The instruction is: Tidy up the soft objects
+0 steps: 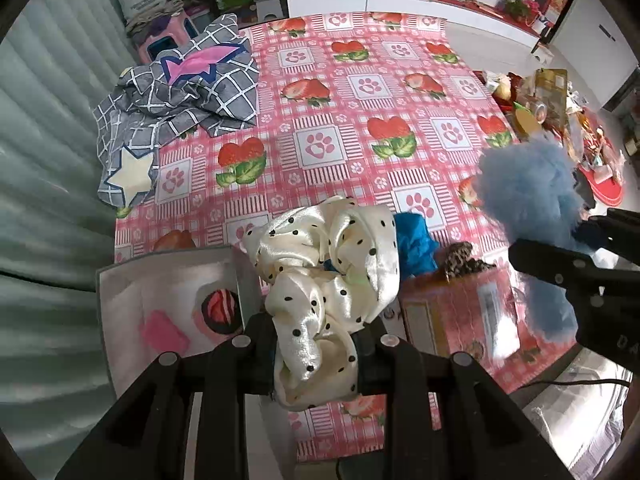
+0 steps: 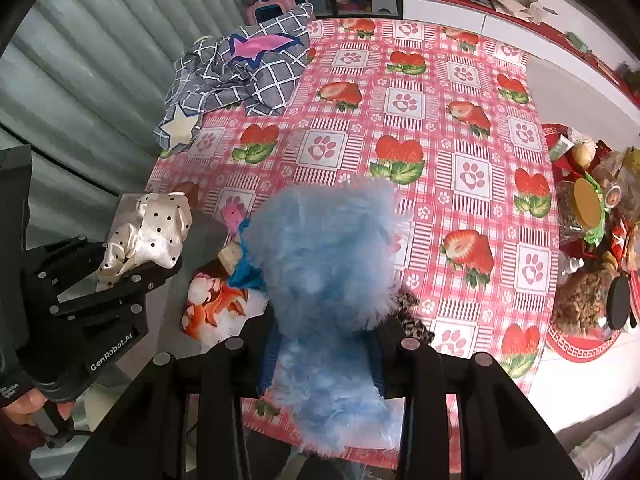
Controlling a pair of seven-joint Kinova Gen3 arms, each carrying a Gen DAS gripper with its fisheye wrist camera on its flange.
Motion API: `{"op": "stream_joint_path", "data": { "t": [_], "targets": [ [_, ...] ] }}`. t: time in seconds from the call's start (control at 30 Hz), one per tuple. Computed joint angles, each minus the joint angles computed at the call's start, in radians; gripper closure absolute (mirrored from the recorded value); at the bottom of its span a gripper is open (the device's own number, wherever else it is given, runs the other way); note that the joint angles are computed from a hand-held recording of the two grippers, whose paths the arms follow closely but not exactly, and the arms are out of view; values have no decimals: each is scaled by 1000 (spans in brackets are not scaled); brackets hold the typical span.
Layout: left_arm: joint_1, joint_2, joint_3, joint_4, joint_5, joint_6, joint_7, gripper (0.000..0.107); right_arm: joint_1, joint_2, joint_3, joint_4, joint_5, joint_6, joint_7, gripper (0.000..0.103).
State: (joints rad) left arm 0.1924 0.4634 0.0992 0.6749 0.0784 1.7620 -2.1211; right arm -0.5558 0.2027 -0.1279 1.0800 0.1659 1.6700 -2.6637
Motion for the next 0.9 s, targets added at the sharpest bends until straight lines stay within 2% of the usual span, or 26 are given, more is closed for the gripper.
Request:
{"op": "stream_joint_path", "data": {
  "t": [0.53,0.9],
  "targets": [
    [-90,-160,-1,268,53,-43,-113,78,-97,-19,-41,18,11,30,-162,64],
    [-154,-200,-19,341,79,-55,-167,78,-140,10,-53,-9,-8,45,-197,65]
  ]
}}
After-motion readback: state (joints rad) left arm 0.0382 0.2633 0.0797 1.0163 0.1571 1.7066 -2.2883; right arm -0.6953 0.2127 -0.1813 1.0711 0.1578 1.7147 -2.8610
